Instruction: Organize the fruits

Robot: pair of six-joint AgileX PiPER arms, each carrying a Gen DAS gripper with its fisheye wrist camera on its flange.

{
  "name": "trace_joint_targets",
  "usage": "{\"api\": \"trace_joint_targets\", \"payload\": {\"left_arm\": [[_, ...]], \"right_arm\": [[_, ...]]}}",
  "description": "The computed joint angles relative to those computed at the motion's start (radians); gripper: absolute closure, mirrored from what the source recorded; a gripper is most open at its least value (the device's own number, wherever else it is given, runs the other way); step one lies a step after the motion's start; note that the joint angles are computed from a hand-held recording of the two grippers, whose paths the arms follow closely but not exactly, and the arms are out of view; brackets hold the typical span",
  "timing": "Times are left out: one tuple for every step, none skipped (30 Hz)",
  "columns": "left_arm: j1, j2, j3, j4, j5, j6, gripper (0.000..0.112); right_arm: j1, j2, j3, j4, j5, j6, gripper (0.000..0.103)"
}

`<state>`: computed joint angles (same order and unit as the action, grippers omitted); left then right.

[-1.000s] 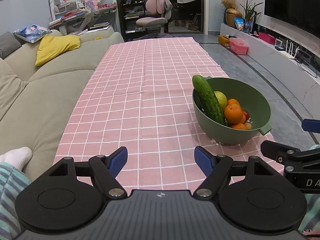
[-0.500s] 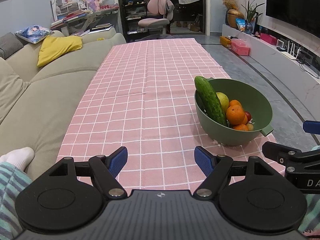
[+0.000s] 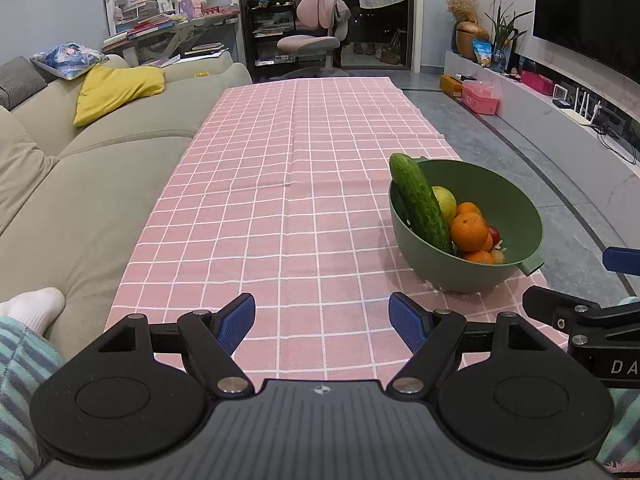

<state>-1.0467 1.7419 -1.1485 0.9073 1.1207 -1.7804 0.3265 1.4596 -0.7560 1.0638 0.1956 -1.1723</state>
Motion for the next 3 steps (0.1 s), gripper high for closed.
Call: {"api": "trace_joint_targets", "payload": {"left_arm": [[-0.001,0.001,-0.001,0.0,0.002,-0.002,0.023],[-0.002,0.001,-0.002,0.0,0.003,-0.004,0.023],[0.0,0.001,-0.003,-0.001,0.001,-0.003,0.023]], "right_arm": [[0.0,0.0,0.0,0.0,-0.001,0.0,0.004],[0.001,0.0,0.001,0.0,-0.002,0.0,0.004],[0.001,0.0,0.001,0.0,-0.002,0.0,0.004]]}}
